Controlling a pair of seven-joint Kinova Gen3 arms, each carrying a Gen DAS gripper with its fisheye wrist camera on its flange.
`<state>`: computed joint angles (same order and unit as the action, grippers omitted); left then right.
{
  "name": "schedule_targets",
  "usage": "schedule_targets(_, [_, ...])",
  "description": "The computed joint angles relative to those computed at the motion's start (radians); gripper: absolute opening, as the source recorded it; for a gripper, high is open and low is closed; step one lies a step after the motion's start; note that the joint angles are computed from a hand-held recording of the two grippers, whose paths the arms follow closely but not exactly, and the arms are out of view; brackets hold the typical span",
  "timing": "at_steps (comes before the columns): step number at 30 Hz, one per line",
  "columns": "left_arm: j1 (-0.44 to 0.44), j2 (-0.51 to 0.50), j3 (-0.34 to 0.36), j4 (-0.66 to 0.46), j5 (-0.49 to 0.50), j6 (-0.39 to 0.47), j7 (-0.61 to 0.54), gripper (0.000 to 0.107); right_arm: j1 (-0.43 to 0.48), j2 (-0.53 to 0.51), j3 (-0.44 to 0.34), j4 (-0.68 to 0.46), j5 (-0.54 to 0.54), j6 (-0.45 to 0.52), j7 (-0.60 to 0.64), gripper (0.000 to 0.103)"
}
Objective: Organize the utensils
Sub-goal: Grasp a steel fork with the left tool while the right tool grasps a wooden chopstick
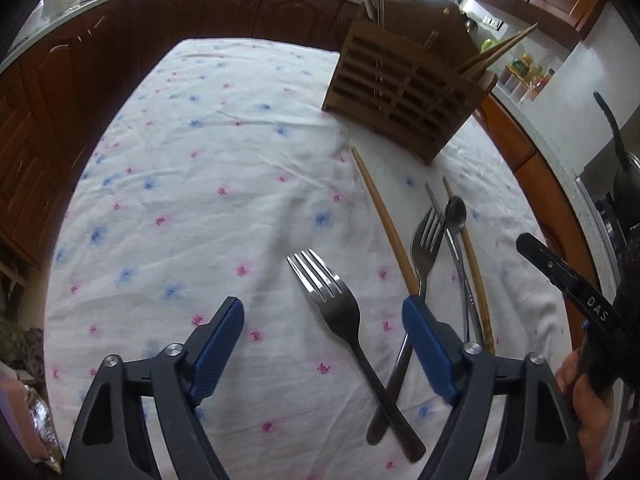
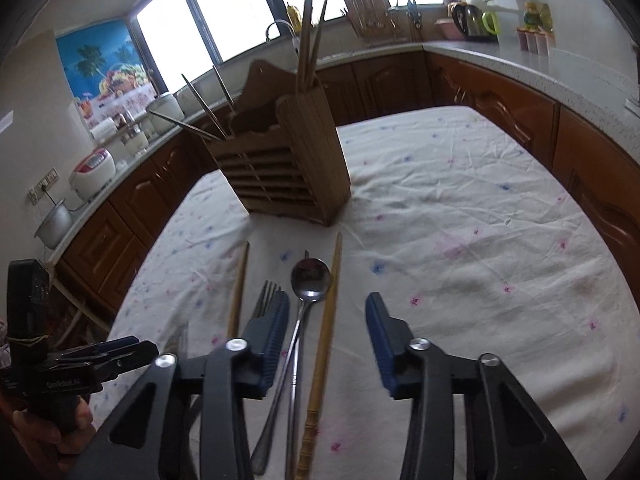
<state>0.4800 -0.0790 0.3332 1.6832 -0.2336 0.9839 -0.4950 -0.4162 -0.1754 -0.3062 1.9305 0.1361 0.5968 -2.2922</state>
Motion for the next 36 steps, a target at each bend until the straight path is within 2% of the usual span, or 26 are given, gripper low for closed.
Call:
schedule_targets(2, [-0.002,0.014,-0.007,-0.004,0.015,-0.005,-0.016,0.074,-0.007,0.018,0.008,-0.006,-0.011,0.007,0.020,0.035])
schedule_targets(4, [0.006,0.038,-0.021,-0.010,0.022,-0.007,-0.032,0.064,-0.013,0.030,0.018,-0.011,-0.021,0.010,0.038,0.034])
schedule_targets(8, [0.031,0.077,-0.008,-0.033,-0.059,0.011,-0.001,0.055,-0.020,0.061,0.035,-0.028,-0.033,0.021,0.067,0.033])
schedule_targets(10, [0.054,0.097,-0.011,-0.043,-0.098,0.018,0.006,0.039,-0.023,0.077,0.043,-0.039,-0.037,0.025,0.078,0.032])
schedule_targets(11, [0.066,0.107,-0.013,-0.047,-0.119,0.021,0.009,0.036,-0.024,0.084,0.047,-0.044,-0.037,0.027,0.082,0.032])
schedule_targets(18, [0.087,0.108,-0.041,-0.015,-0.125,-0.080,-0.088,0.029,-0.033,0.144,0.073,-0.101,-0.031,0.050,0.117,0.028])
schedule_targets(20, [0.077,0.107,-0.051,-0.014,-0.094,-0.091,-0.137,0.029,-0.035,0.170,0.084,-0.126,-0.038,0.060,0.138,0.023])
schedule_targets(24, [0.045,0.107,-0.071,-0.027,0.000,-0.083,-0.223,0.030,-0.046,0.231,0.100,-0.186,-0.043,0.091,0.186,0.021])
schedule_targets(26, [0.041,0.111,-0.072,-0.036,0.010,-0.075,-0.231,0.031,-0.051,0.259,0.106,-0.217,-0.050,0.112,0.213,0.020])
schedule_targets(29, [0.052,0.127,-0.067,-0.054,-0.025,-0.059,-0.218,0.031,-0.061,0.310,0.111,-0.273,-0.061,0.161,0.253,0.020])
schedule_targets(31, [0.067,0.136,-0.064,-0.065,-0.051,-0.045,-0.201,0.029,-0.096,0.326,0.127,-0.289,-0.013,0.172,0.233,0.019])
schedule_targets(33, [0.074,0.135,-0.067,-0.058,-0.063,-0.055,-0.190,0.028,-0.123,0.334,0.135,-0.301,0.036,0.191,0.199,0.014])
schedule_targets(34, [0.075,0.130,-0.069,-0.051,-0.063,-0.062,-0.187,0.027,-0.135,0.334,0.142,-0.300,0.051,0.193,0.190,0.008])
schedule_targets(36, [0.069,0.118,-0.072,-0.038,-0.049,-0.073,-0.192,0.025,-0.120,0.324,0.135,-0.283,0.031,0.174,0.198,0.006])
